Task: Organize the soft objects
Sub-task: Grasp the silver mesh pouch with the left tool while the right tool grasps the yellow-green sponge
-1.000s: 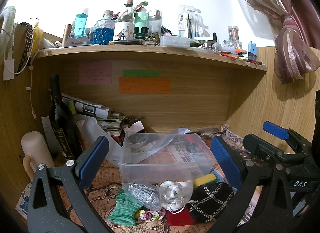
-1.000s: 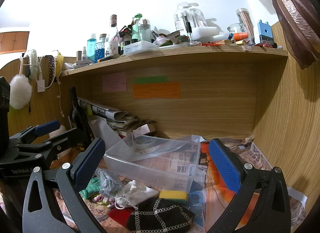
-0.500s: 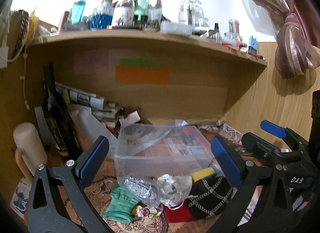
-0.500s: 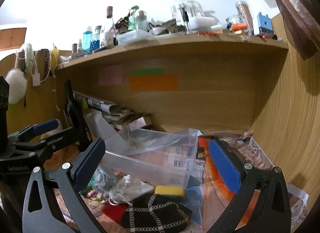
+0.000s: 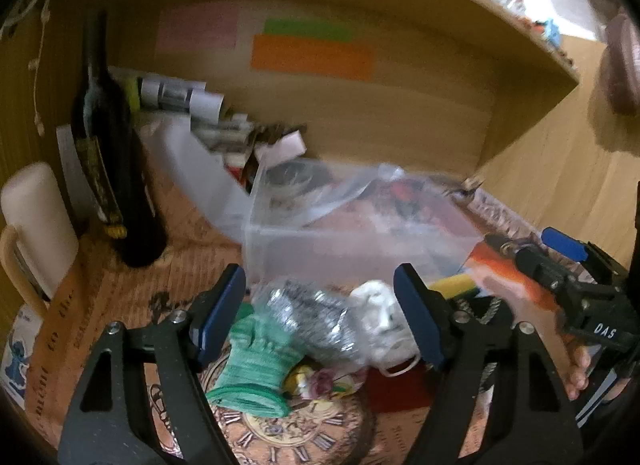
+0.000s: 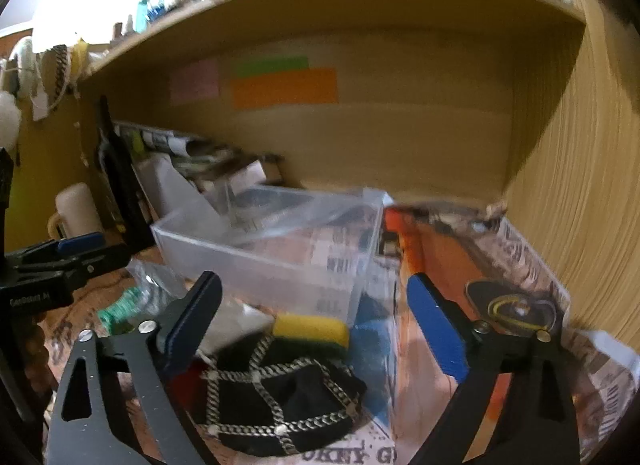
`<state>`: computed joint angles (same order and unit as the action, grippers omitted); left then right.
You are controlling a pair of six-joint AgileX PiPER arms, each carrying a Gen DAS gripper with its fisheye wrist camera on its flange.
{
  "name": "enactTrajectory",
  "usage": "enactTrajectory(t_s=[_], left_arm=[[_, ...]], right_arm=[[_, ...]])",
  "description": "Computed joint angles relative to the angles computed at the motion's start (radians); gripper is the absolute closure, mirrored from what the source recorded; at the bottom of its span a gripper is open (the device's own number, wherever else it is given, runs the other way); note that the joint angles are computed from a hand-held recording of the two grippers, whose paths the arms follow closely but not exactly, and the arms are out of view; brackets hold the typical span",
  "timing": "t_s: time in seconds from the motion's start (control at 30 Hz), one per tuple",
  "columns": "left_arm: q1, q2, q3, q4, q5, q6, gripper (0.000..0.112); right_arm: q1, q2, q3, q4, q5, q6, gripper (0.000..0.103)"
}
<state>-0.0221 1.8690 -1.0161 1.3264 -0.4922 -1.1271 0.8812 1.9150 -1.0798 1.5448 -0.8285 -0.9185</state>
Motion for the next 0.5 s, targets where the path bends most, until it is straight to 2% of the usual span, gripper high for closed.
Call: enactTrajectory(t_s=[0.2,0.27,0.5], left_arm=[[-0.004,0.104,-0.103,0.157,0.034,-0.174,0.037],[-0.008,0.141,-0.144,0.238,0.034,-0.254,0.037],[-0.027,0.218,-0.22,0.367,0.032,-0.376,0.037]], right_arm=[[-0.08,0.021,0.009,0.012,0.131,0.003,0.022],[-0.116,0.034,0.003,0.014,0.19,-0.002,0.029],[-0.233,0.075,-0.035,0.078,0.414,-0.087,0.047]])
